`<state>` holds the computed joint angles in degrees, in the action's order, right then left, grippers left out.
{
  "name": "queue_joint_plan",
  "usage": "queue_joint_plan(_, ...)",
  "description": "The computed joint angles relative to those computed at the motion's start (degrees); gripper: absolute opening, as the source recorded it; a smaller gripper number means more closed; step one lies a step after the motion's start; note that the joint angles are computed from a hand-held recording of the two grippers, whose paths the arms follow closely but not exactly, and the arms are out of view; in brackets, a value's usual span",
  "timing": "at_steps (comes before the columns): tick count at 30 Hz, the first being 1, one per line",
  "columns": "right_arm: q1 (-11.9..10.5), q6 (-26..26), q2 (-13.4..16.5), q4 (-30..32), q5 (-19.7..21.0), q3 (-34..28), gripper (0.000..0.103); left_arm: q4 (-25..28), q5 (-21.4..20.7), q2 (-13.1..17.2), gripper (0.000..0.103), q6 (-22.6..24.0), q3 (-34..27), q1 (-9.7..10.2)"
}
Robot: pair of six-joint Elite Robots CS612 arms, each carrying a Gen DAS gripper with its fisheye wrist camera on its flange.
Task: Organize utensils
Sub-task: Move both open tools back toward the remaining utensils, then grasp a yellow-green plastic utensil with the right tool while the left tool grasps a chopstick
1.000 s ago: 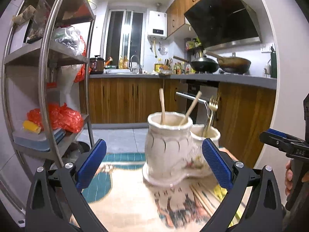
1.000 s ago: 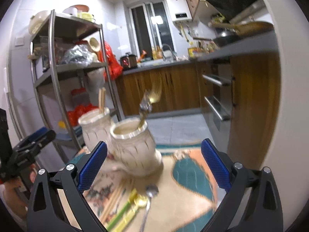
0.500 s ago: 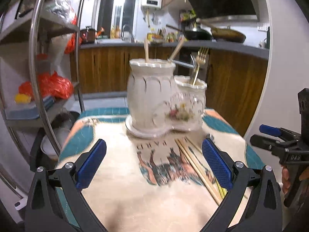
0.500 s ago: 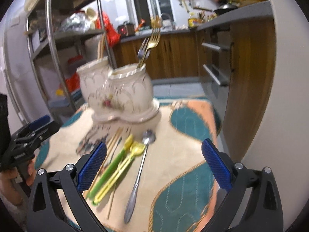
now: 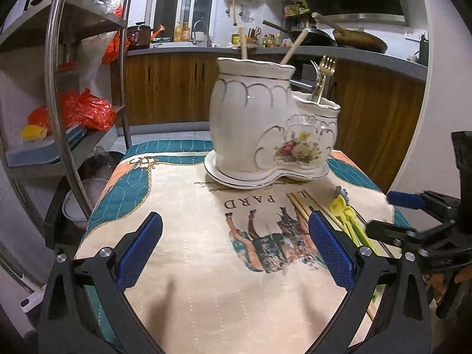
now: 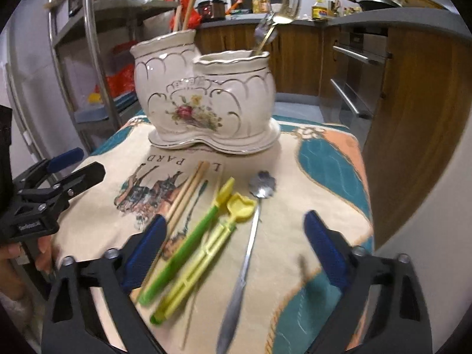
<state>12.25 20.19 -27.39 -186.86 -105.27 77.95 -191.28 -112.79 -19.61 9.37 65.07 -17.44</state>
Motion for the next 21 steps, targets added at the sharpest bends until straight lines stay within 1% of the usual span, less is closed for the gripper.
queue_joint_plan(1, -0.15, 0.51, 0.09, 1.64, 0.74, -0.74, 0.061, -0.04, 0.14, 0.13, 0.097, -0.09, -0.25, 0.03)
queue_joint_plan(2, -0.38, 1.02, 0.12, 2.58, 1.78, -1.09, 0.056, -0.19, 0.32, 0.22, 0.097, -0.15, -0.41, 0.05)
queue_joint_plan(4, -0.8, 1.76, 0.19, 4.44, 4.71, -1.83, 0.041, 0.15, -0.28, 0.42, 0.097, -0.06, -0.88, 0.17)
queue_joint_plan(5, -0.8, 1.56, 0.33, 5.34, 5.35, -2.27, 0.039, 0.67, -1.09, 0.52, 0.097, -0.08, -1.19, 0.29)
queue_joint_plan(7, -0.66, 0.84, 0.61, 6.42, 5.7, -2.99, 0.031, 1.48, -1.79, 0.62, 0.097, 0.04, -1.58, 0.37)
queue_joint_plan(10, -0.55, 0.71, 1.01, 8.01, 5.44, -4.17, 0.027, 1.99, -2.4, 0.74, 0.097, 0.01, -1.97, 0.43)
queue_joint_plan(13, -0.9, 1.97, 1.1, 9.46, 6.13, -4.61, 0.026, 2.08, -2.38, 0.78, 0.097, 0.08, -2.03, 0.39)
queue_joint_plan(15, -1.09, 2.5, 1.25, 8.92, 6.56, -4.56, 0.02, 2.24, -2.51, 0.73, 0.097, 0.42, -1.95, 0.38)
queue_joint_plan(16, -1.21, 2.83, 1.23, 8.29, 6.93, -4.3, 0.014, 2.26, -2.46, 0.71, 0.097, 0.54, -1.9, 0.36)
queue_joint_plan(18, -1.51, 3.78, 1.05, 5.94, 8.1, -3.43, 0.011, 2.56, -2.02, 0.57, 0.097, 0.76, -1.7, 0.23)
queue_joint_plan(21, -1.75, 4.24, 0.72, 1.89, 8.81, -2.07, 0.009, 2.88, -0.31, -0.13, 0.097, 1.83, -0.46, -0.31)
